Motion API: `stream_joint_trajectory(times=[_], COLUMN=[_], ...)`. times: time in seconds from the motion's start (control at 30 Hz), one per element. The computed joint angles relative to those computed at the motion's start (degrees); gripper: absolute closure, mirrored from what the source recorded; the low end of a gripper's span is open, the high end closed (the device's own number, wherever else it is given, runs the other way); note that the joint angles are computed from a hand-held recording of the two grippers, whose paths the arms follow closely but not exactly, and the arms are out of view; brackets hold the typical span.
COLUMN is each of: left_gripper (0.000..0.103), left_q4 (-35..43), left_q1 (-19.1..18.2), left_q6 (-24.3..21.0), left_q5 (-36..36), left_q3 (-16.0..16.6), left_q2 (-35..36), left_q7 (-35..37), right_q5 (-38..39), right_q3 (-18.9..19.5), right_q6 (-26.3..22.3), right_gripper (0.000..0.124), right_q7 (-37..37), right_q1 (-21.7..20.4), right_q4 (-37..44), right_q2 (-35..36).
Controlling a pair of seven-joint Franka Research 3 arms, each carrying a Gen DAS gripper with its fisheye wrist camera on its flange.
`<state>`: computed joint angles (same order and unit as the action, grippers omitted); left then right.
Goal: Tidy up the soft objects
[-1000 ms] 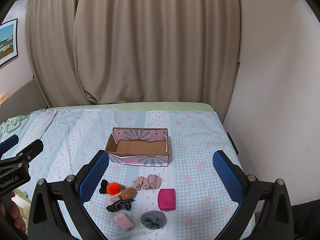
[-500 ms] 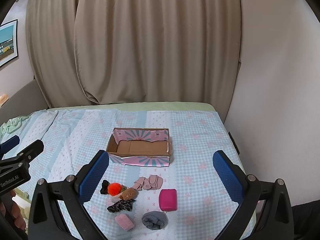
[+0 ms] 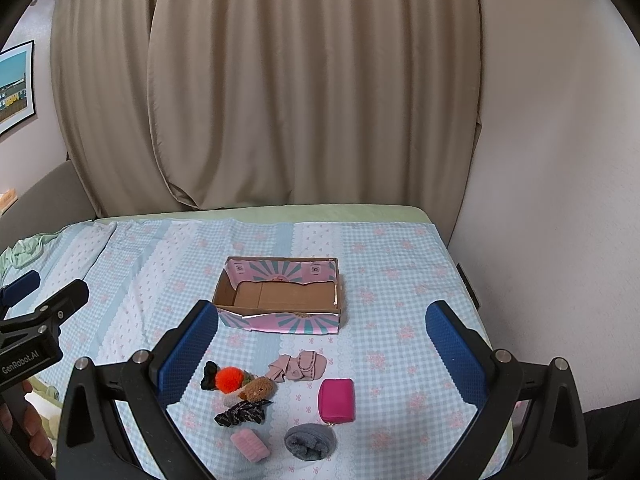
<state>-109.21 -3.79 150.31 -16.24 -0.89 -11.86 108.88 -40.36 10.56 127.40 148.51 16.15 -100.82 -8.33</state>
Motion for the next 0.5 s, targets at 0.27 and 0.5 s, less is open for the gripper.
stream_joint_trajectory(times=[0.27, 0.5], left_gripper=[0.001, 0.001], left_q4=[0.16, 0.47], left_q1=[0.03, 0.05], left_q6=[-0.18, -0.22], left_q5=[-0.03, -0.22], left_q3=[-0.03, -0.01], left_q2=[0.08, 0.34], left_q7=[-0.05, 0.23], right_q5=[0.00, -0.24], right_q3=[0.03, 0.04], right_q6=[0.20, 0.45], right_gripper=[0.021, 0.021], right_q7=[0.02, 0.23], right_q1=[-0.05, -0.10], right_q4=[-0.29, -0.31], right_q2=[-0.18, -0.06])
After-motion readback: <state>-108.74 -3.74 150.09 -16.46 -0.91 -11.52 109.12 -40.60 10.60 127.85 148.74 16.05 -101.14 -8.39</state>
